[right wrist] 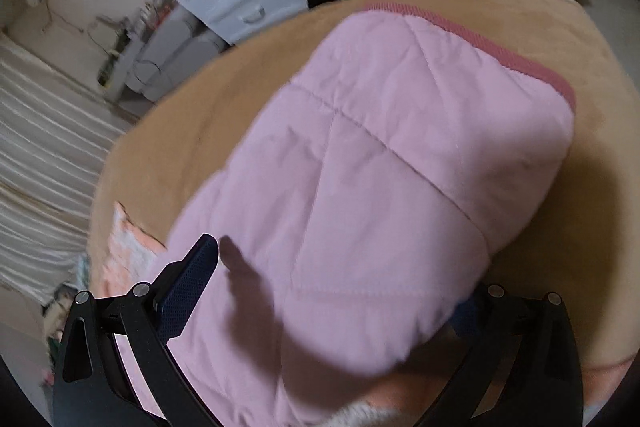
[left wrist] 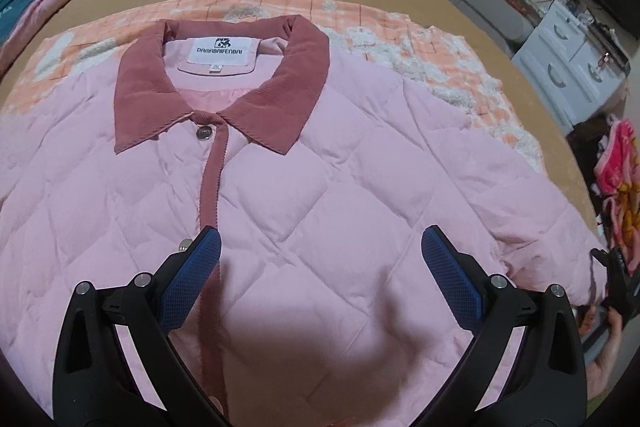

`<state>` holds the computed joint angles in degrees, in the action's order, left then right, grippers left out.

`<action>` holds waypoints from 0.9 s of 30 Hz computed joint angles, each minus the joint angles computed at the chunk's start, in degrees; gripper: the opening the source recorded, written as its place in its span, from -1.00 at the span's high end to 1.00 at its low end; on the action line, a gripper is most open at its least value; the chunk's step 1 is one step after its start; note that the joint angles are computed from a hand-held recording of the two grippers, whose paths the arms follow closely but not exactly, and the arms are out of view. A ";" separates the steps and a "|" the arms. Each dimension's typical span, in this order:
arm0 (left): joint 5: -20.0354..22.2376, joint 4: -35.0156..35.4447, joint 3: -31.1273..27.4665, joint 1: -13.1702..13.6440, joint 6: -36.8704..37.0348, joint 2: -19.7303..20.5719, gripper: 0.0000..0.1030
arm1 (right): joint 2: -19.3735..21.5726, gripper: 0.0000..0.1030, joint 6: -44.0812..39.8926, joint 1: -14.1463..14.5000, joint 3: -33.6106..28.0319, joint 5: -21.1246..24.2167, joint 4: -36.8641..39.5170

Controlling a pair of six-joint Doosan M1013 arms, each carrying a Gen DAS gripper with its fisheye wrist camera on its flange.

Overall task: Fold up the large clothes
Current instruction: 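Grasp the jacket sleeve cuff with the right gripper and lift it, then carry the held sleeve across the jacket body with the right gripper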

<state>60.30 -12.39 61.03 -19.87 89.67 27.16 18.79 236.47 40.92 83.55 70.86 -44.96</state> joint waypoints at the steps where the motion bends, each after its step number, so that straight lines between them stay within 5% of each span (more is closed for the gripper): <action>1: -0.05 -0.09 -0.04 0.08 -0.05 -0.05 -0.82 | -0.07 -0.84 0.48 0.20 0.14 0.04 -1.07; 4: -0.52 -1.32 -0.04 0.54 0.15 -0.52 -0.82 | -0.35 0.07 0.94 0.97 0.45 -0.34 -5.07; 8: -1.53 -2.12 -0.01 0.84 1.15 -1.36 -0.82 | 0.05 0.50 -4.12 2.08 -1.32 1.46 -10.05; 17: -1.74 -2.82 -0.59 2.30 3.26 -2.93 -0.82 | 3.52 0.63 -23.99 4.55 -11.54 3.75 -18.98; 27: -1.04 -5.33 -1.66 5.14 4.35 -4.04 -0.82 | 9.45 0.64 -43.99 5.88 -26.72 3.72 -19.43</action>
<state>59.26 -17.72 59.36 -14.72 94.03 23.12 28.24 192.48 46.80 56.82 74.57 -64.40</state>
